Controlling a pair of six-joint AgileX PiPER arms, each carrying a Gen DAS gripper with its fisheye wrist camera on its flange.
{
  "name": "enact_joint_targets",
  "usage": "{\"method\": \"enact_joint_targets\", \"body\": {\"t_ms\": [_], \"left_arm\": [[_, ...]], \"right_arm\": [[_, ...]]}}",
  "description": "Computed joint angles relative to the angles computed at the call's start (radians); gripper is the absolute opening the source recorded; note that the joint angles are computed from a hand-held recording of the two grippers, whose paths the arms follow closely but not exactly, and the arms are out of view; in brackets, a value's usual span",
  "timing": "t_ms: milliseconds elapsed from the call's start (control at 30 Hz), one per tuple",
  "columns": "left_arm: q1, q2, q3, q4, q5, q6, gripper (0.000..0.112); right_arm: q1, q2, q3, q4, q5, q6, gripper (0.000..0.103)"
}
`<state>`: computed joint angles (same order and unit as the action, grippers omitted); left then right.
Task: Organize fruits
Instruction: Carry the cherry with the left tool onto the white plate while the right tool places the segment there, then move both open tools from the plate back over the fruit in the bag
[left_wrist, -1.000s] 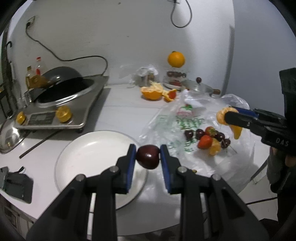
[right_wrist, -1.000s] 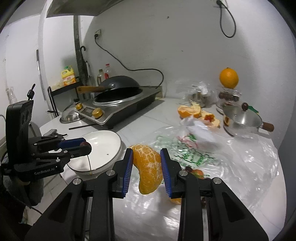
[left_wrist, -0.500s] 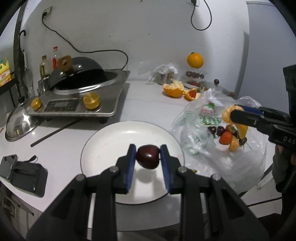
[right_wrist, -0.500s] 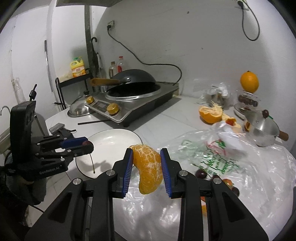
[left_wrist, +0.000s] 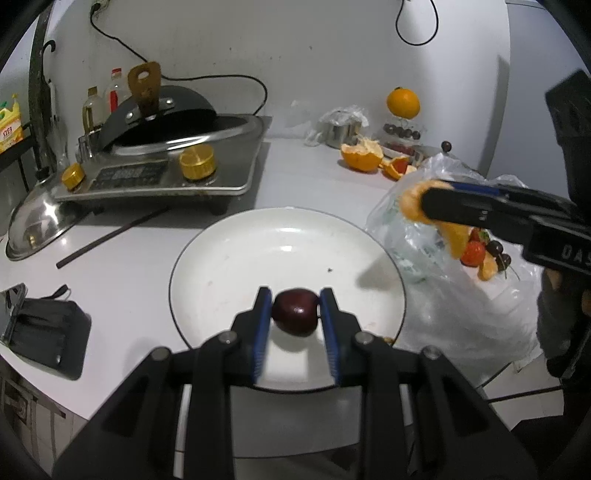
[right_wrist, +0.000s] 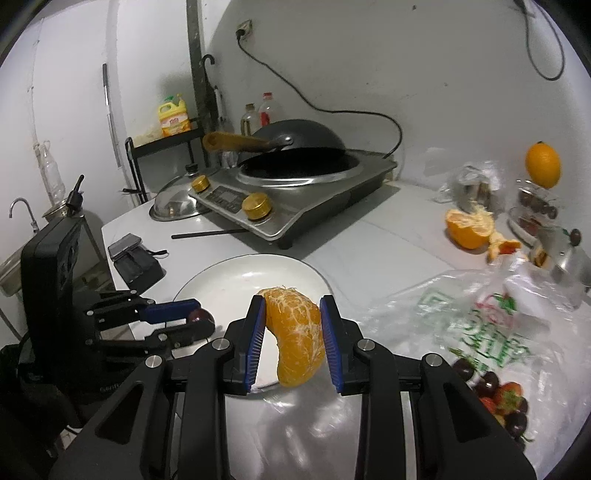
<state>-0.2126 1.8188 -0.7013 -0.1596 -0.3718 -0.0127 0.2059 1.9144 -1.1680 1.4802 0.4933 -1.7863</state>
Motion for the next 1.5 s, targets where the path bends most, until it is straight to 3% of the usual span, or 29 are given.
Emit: {"method": "enact_joint_targets", "body": {"t_ms": [467, 533, 800, 900, 1000, 1033, 1067, 1133, 1500], "left_arm": [[0.041, 0.077, -0.036, 0.17, 0.004, -0.145, 0.027], [0.047, 0.092, -0.05, 0.213, 0.014, -0.185, 0.027], [0.033, 0.109, -0.103, 0.166, 0.09, -0.151, 0.029], [0.006, 0.122, -0.138, 0.013, 0.139, -0.003, 0.033], [-0.024, 0.12, -0.136, -0.166, 0.136, 0.164, 0.036], [-0.029, 0.119, -0.134, -0.201, 0.131, 0.189, 0.043], [-0.028, 0.119, -0.133, -0.201, 0.127, 0.177, 0.056], [-0.032, 0.114, -0.124, -0.231, 0.103, 0.181, 0.061], [-0.072, 0.044, -0.071, -0.407, 0.03, 0.29, 0.067]], "right_arm": [[0.104, 0.149, -0.153, -0.178, -0.054, 0.215, 0.032], [0.106, 0.178, -0.185, -0.233, -0.05, 0.278, 0.032], [0.122, 0.294, -0.337, -0.494, -0.031, 0.559, 0.032], [0.118, 0.324, -0.382, -0.548, 0.003, 0.627, 0.032], [0.111, 0.342, -0.418, -0.568, 0.036, 0.658, 0.033], [0.109, 0.341, -0.42, -0.564, 0.038, 0.656, 0.034], [0.109, 0.346, -0.43, -0.571, 0.039, 0.662, 0.034], [0.11, 0.345, -0.439, -0.59, 0.043, 0.685, 0.039], [0.057, 0.18, -0.278, -0.347, -0.001, 0.445, 0.049]]}}
